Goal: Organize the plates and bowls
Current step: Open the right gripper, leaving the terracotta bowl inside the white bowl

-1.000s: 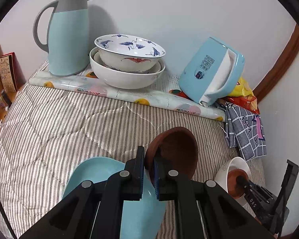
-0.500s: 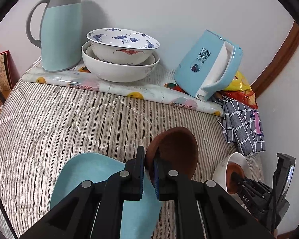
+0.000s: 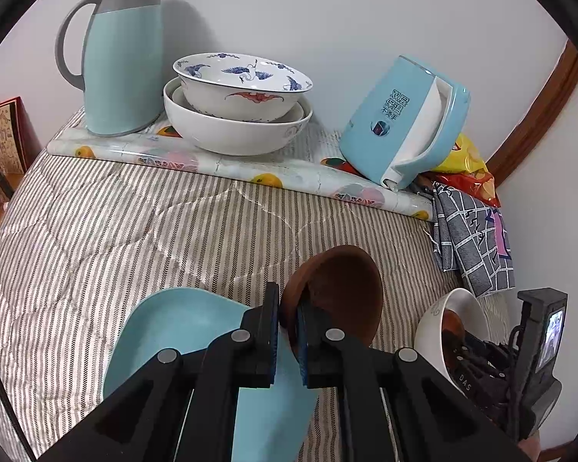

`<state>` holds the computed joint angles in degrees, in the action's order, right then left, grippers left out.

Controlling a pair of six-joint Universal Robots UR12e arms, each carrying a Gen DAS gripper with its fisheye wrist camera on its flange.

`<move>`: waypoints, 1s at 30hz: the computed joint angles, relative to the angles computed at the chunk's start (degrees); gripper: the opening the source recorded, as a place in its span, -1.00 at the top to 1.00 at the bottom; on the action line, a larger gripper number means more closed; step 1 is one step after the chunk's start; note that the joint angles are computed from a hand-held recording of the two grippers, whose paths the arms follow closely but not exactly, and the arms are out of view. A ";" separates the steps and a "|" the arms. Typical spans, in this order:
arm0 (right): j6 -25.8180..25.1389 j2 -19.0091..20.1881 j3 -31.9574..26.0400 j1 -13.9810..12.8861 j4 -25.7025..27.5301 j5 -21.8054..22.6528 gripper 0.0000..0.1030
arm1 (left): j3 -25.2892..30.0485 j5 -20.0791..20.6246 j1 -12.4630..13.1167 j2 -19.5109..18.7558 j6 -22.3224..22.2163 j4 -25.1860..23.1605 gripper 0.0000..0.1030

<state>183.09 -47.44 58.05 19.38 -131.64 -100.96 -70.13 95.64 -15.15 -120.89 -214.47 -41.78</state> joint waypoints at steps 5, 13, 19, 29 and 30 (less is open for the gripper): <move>0.81 -0.50 0.81 -0.01 -1.37 0.60 0.31 | -0.18 0.32 -0.18 0.35 0.70 0.01 0.83; 2.92 -3.04 4.56 -0.75 -7.19 4.96 0.20 | -0.56 0.35 -0.69 1.01 0.70 0.31 0.83; 4.50 -6.11 9.09 -1.45 -12.02 5.57 0.09 | -0.06 -0.72 -1.57 1.06 1.44 0.20 0.83; 4.91 -11.65 17.61 -2.92 -20.74 4.63 0.09 | 3.05 -1.70 -3.61 -0.53 3.01 -0.88 0.83; 4.89 -12.23 18.69 -3.09 -22.17 4.37 0.09 | 3.83 -1.96 -3.91 -1.03 3.20 -1.46 0.83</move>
<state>187.99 -59.67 76.74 16.29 -153.81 -96.59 -66.29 93.67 -19.05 -121.92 -211.27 -43.24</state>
